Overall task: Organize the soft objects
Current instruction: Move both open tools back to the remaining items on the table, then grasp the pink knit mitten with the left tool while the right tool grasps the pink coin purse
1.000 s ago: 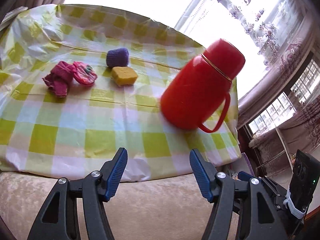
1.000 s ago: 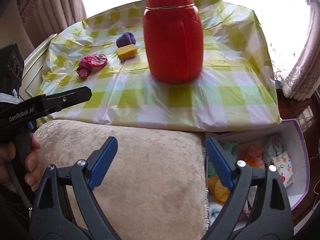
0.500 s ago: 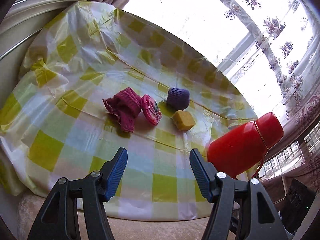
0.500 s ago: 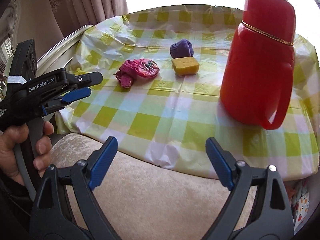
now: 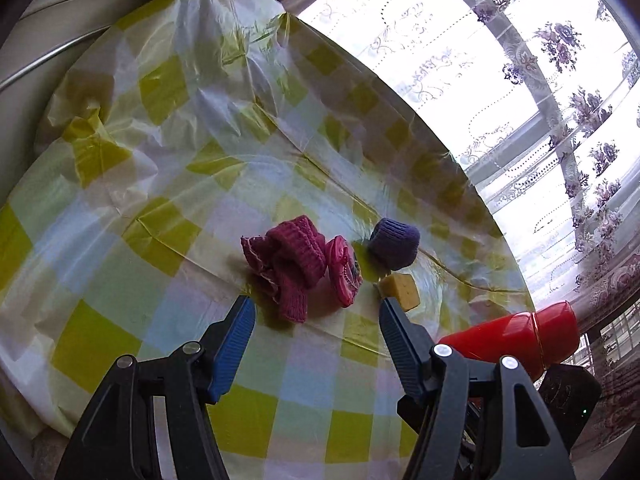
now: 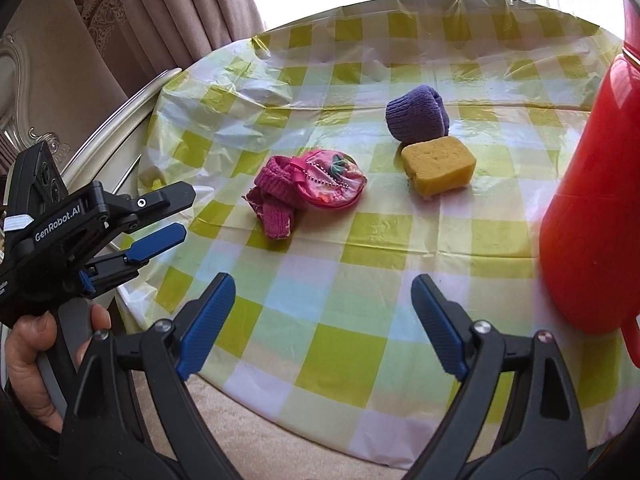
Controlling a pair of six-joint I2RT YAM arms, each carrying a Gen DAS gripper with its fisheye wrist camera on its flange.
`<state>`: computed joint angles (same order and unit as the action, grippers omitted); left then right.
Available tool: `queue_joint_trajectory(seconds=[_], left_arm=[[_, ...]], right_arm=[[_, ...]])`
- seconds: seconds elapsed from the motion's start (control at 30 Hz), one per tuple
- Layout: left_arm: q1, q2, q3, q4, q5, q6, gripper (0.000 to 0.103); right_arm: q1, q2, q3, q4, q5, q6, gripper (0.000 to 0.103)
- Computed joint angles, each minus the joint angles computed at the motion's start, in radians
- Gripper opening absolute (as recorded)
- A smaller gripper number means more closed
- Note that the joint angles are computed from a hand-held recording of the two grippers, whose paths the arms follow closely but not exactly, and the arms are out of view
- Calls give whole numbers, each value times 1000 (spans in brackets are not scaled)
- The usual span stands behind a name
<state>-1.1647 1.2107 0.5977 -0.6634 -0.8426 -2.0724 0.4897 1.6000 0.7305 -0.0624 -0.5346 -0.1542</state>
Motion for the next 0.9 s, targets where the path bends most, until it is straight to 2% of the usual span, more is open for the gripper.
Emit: queue_joint_trajectory(seconds=[0.3, 0.57, 0.73, 0.9], left_arm=[[178, -75, -108, 188, 73, 200, 65], [375, -111, -233, 474, 198, 388, 65], [480, -96, -300, 643, 280, 449, 65], [550, -67, -339, 747, 333, 479, 65]], right_arm=[[71, 126, 86, 60, 50, 65, 91], [84, 244, 177, 105, 2, 138, 91], [95, 320, 253, 133, -17, 188, 91], [134, 376, 313, 161, -27, 209, 91]])
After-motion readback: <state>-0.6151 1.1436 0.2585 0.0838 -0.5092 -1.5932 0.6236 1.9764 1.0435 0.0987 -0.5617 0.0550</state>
